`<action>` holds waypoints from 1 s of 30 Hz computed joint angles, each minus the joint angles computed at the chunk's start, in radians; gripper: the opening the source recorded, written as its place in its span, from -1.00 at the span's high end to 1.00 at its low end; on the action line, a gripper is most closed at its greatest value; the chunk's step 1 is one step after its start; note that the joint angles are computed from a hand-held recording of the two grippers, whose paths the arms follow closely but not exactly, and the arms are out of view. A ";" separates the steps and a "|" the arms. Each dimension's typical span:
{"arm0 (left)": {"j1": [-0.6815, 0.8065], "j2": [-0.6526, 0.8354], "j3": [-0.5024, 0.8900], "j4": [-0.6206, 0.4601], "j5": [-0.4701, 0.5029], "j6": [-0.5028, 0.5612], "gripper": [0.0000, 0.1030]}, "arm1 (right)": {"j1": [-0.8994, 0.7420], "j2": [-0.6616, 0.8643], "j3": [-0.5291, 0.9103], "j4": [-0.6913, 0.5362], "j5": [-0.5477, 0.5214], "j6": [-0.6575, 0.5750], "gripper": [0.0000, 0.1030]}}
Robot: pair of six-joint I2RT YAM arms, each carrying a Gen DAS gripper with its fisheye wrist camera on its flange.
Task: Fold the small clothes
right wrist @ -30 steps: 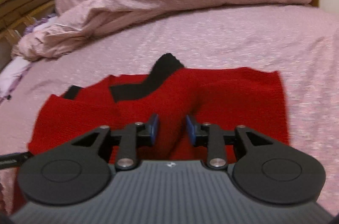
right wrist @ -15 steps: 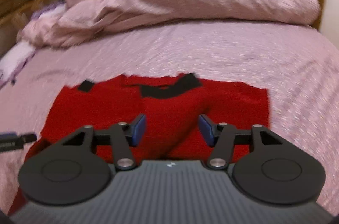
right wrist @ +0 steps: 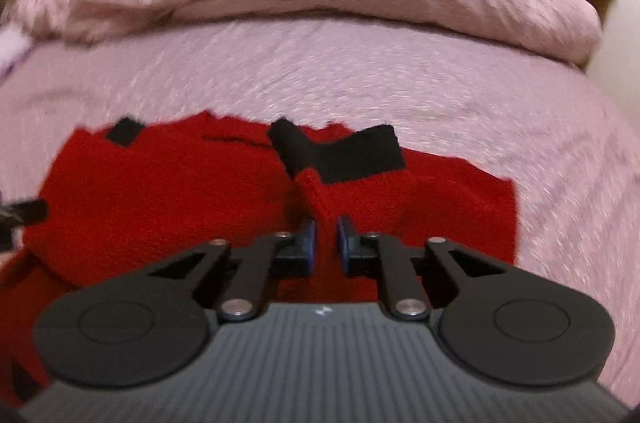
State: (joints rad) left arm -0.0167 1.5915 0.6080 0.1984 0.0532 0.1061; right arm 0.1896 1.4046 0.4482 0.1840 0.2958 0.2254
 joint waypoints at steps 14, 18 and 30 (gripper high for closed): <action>-0.007 0.130 0.086 0.011 -0.042 0.036 -0.60 | -0.505 -0.320 -0.209 -0.252 -0.461 -0.133 0.67; -0.006 0.107 0.113 -0.008 -0.016 0.058 -0.60 | -0.617 -0.430 -0.167 -0.362 -0.545 -0.213 0.67; -0.026 0.268 0.302 -0.074 0.050 0.014 -0.49 | -0.612 0.008 -0.007 -0.037 -0.550 -0.242 0.25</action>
